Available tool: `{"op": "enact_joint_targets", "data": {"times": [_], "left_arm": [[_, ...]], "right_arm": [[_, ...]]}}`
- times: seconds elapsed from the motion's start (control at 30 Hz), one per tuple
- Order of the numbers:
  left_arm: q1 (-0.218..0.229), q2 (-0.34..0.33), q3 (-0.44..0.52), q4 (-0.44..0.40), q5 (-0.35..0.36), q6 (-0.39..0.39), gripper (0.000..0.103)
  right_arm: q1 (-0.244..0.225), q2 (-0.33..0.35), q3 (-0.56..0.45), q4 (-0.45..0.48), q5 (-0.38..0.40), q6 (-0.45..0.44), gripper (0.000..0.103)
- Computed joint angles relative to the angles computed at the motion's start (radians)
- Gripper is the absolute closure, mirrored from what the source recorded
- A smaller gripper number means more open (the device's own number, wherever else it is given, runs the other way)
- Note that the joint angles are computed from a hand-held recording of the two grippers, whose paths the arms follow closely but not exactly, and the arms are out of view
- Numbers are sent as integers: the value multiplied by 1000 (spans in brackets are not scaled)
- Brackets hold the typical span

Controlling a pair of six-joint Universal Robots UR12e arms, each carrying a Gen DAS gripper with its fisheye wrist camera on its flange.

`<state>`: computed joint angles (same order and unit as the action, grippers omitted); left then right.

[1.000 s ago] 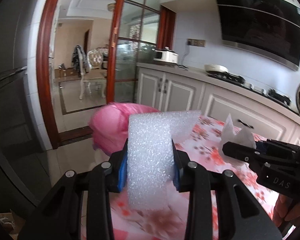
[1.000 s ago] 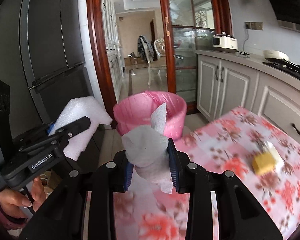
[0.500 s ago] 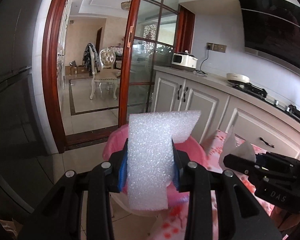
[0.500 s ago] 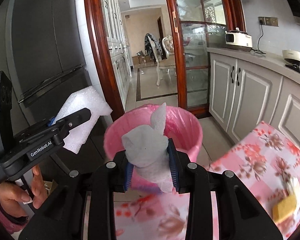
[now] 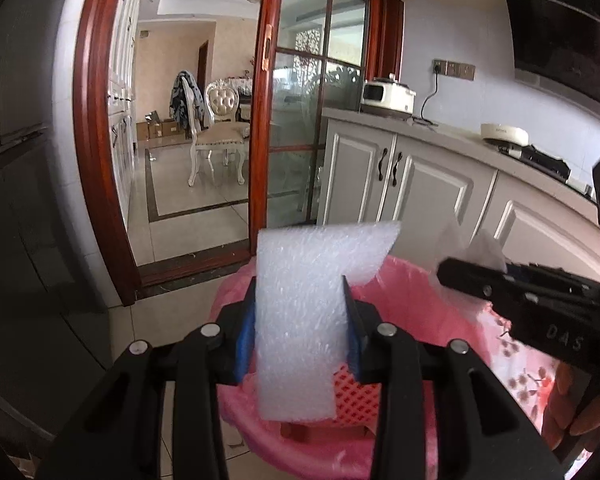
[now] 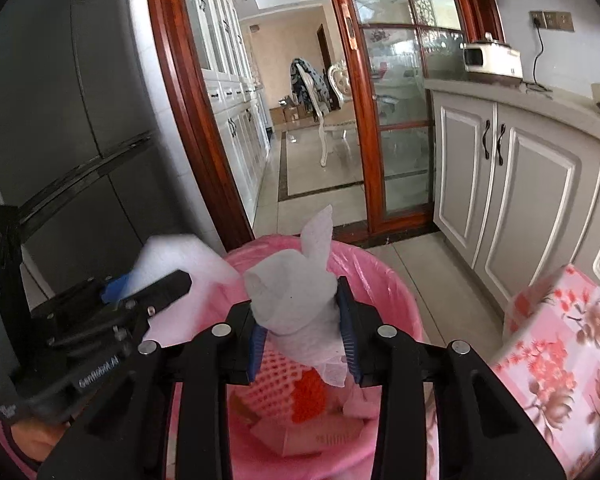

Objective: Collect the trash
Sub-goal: 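Open both tools over the bin, dropping the foam sheet and tissue, then return both tools to the table toward the yellow sponge and paper towel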

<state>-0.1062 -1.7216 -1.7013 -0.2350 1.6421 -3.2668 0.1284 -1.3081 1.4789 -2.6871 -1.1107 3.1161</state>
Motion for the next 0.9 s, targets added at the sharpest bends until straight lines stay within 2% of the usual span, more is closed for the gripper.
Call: {"op": "enact_joint_targets", "data": {"times": [0.03, 0.07, 0.13, 0.17, 0.33, 0.47, 0.7, 0.83, 0.9], "left_arm": [[0, -9, 6, -2, 7, 0, 53], [-1, -18, 12, -5, 16, -7, 40], [0, -26, 16, -4, 32, -23, 34], [-2, -30, 16, 5, 56, -28, 31], [1, -17, -3, 23, 88, -51, 23], [-14, 16, -35, 54, 146, -56, 7], [-61, 92, -88, 34, 175, -41, 5], [-97, 131, -117, 27, 147, -38, 5], [-128, 144, -127, 19, 135, -26, 5]], "right_arm": [[-1, 10, -10, 11, 6, 3, 65], [0, 19, -19, 20, 5, 4, 53], [-1, 23, -21, 20, 2, 15, 41], [-5, 22, -17, 8, 12, 23, 40], [-10, -3, 11, 1, -10, 19, 40], [-18, -53, 61, -9, -44, 5, 40], [-58, -184, 196, -31, -68, 41, 36], [-88, -278, 288, -49, -92, 43, 36], [-107, -319, 327, -55, -99, 41, 36]]}}
